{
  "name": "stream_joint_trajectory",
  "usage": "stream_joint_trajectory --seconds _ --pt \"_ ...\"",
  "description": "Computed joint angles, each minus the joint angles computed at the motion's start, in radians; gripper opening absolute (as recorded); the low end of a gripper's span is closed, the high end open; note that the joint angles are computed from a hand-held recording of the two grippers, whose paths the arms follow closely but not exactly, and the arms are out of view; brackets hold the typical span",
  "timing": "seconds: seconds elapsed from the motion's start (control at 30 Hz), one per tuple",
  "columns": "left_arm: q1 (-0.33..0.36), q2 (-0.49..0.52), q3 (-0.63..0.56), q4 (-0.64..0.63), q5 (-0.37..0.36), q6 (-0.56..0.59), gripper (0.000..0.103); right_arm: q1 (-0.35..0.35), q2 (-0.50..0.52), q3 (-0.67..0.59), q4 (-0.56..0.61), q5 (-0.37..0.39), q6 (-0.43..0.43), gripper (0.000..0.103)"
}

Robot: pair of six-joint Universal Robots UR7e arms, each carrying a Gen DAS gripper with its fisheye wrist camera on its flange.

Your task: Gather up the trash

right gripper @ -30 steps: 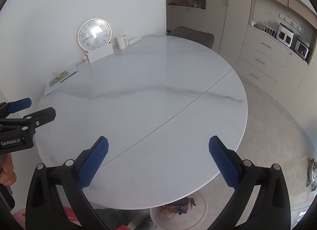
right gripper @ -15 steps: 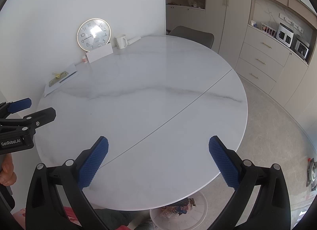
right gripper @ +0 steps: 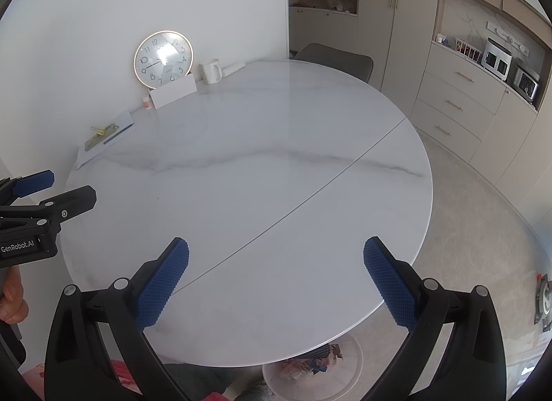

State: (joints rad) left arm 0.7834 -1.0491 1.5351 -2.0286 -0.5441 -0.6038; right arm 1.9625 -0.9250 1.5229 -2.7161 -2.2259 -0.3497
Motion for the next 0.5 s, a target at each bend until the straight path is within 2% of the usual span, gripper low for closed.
stream_joint_trajectory --seconds 0.5 --pt "0.001 -0.001 0.0 0.001 -0.001 0.001 0.095 0.001 0.001 -0.001 0.002 -0.003 0.003 0.101"
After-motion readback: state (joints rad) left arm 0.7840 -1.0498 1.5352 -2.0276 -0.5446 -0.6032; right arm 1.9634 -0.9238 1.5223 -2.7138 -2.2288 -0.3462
